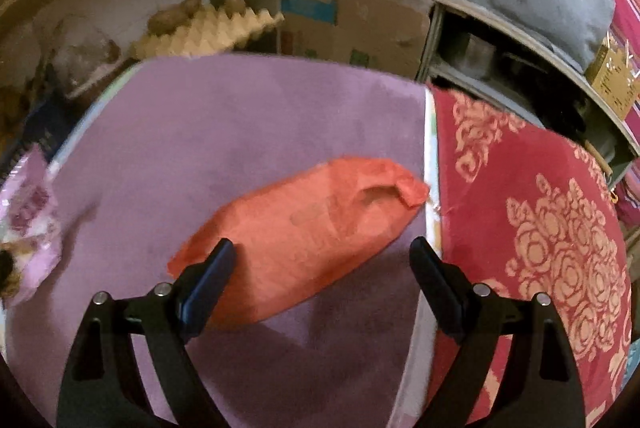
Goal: Collect trash
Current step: 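Grasp the orange cloth with the right tool and lift it, then carry the snack bag and orange cloth in both tools over the basket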
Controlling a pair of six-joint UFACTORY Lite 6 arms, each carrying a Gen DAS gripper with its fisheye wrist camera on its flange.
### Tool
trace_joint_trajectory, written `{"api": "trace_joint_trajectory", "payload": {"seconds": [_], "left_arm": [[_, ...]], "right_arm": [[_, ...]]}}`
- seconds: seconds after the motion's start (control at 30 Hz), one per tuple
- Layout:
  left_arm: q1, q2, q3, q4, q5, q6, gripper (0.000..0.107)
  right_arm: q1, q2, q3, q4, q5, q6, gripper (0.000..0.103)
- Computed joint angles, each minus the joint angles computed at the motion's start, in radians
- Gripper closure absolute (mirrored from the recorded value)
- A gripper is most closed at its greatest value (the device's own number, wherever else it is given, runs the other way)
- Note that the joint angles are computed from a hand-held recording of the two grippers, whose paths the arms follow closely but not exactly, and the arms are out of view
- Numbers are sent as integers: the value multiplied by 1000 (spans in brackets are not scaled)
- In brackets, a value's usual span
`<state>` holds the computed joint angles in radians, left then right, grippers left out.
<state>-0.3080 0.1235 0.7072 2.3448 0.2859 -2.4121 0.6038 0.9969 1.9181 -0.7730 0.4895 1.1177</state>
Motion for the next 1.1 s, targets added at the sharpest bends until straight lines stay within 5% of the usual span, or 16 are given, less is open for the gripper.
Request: {"api": "trace_joint_trajectory", "payload": {"seconds": [0.13,0.4,0.57,0.87,1.0,1.1], "left_arm": [[4,21,23,31,-2,-46,96],[-38,60,66,-53,25,1,96],[-76,58,91,-189,47,106,96],[-292,-8,190,-686,136,525,96],[-434,-14,273,-863,197,655,96],[-551,19,355,-934,259,698,96]], "right_arm": [[-12,-18,-36,18,-60,7,28],[-35,-71,-118,-57,-137,54,94],[-74,-151,-231,-140,-224,126,99],[-165,-615,-714,-661,-289,584,103],[-266,-903,-965,-685,-336,577,103],[-365,-1115,-1127,-463,-378,318,103]]}}
